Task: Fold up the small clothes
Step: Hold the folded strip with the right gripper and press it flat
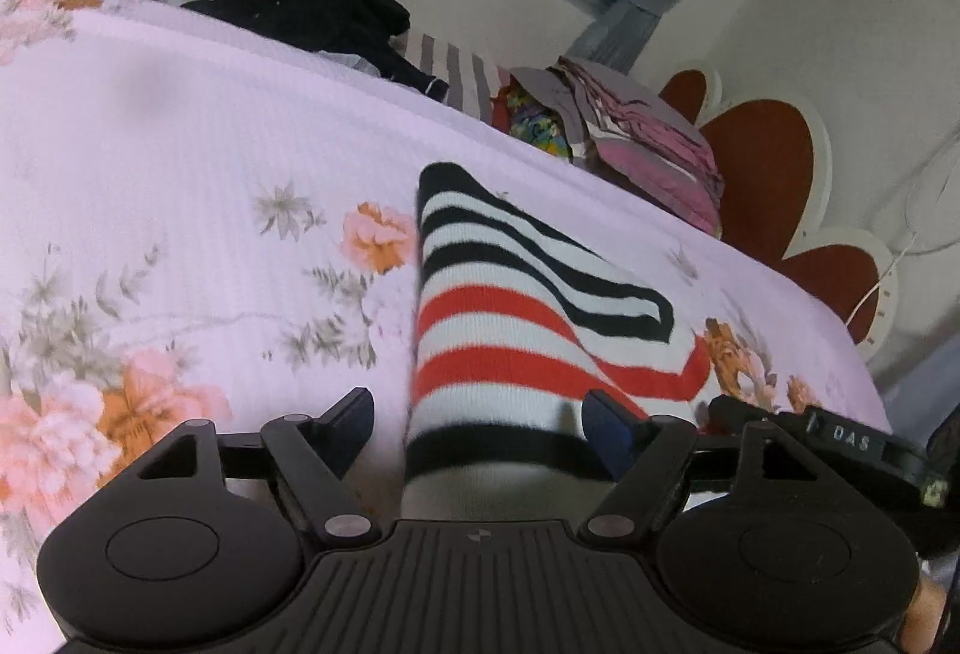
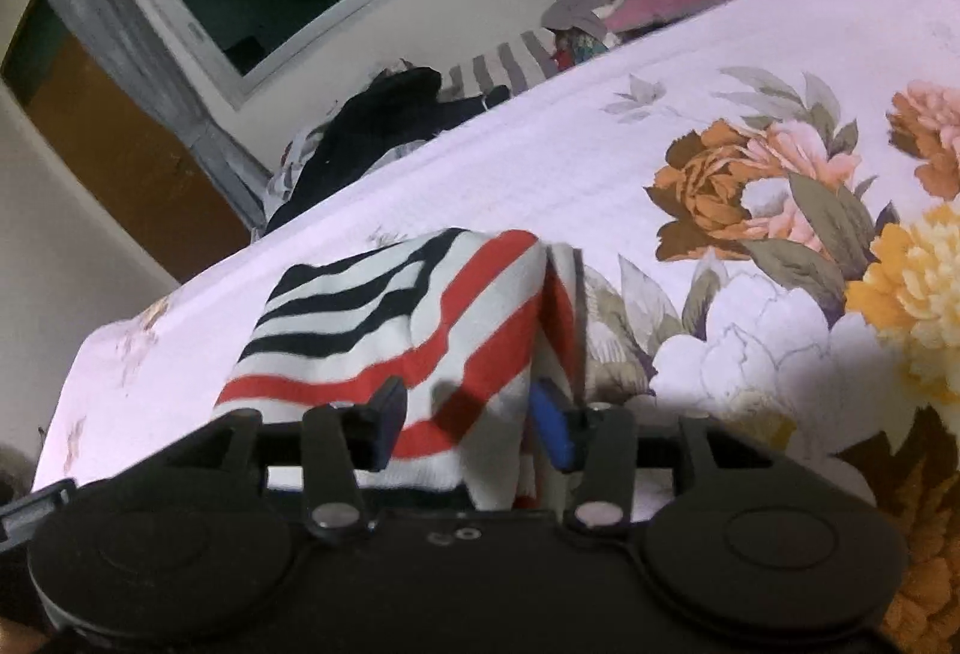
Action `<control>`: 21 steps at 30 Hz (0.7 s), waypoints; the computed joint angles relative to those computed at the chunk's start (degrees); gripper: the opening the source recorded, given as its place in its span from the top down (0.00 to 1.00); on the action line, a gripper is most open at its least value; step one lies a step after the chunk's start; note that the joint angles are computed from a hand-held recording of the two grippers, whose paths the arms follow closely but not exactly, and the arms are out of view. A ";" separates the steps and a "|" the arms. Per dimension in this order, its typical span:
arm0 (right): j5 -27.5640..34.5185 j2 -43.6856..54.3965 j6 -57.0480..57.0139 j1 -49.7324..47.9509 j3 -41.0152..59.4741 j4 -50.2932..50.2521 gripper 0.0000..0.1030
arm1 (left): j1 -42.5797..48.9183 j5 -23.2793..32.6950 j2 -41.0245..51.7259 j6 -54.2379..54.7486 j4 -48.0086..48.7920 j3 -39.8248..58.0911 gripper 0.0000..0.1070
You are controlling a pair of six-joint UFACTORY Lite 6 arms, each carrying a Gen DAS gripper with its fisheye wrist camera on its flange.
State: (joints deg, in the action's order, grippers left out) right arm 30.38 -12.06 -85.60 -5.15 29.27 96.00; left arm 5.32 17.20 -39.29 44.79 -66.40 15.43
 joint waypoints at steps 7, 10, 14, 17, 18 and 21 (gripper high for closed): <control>0.41 11.66 1.12 0.42 8.58 4.69 0.61 | 0.29 -0.13 15.28 28.79 -26.16 6.95 0.29; -2.74 14.44 1.16 3.23 11.49 5.09 0.70 | -0.52 1.22 23.14 40.11 -36.10 10.98 0.29; -8.68 11.93 -6.47 7.49 9.93 13.71 0.84 | -0.56 3.26 32.06 48.58 -43.47 15.93 0.29; -15.07 9.91 -18.58 11.01 8.42 24.27 0.88 | -0.29 4.72 35.84 55.19 -48.60 16.76 0.34; -16.15 11.55 -20.10 11.22 9.00 25.31 0.88 | 0.07 5.76 37.10 56.96 -49.74 16.57 0.34; -13.92 13.23 -17.46 9.41 9.17 24.27 0.89 | 1.62 8.81 38.99 59.12 -51.66 16.12 0.34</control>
State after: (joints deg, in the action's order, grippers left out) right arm 16.46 1.16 -103.06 4.26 38.44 120.27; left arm 6.94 26.01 -0.30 103.91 -118.06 31.55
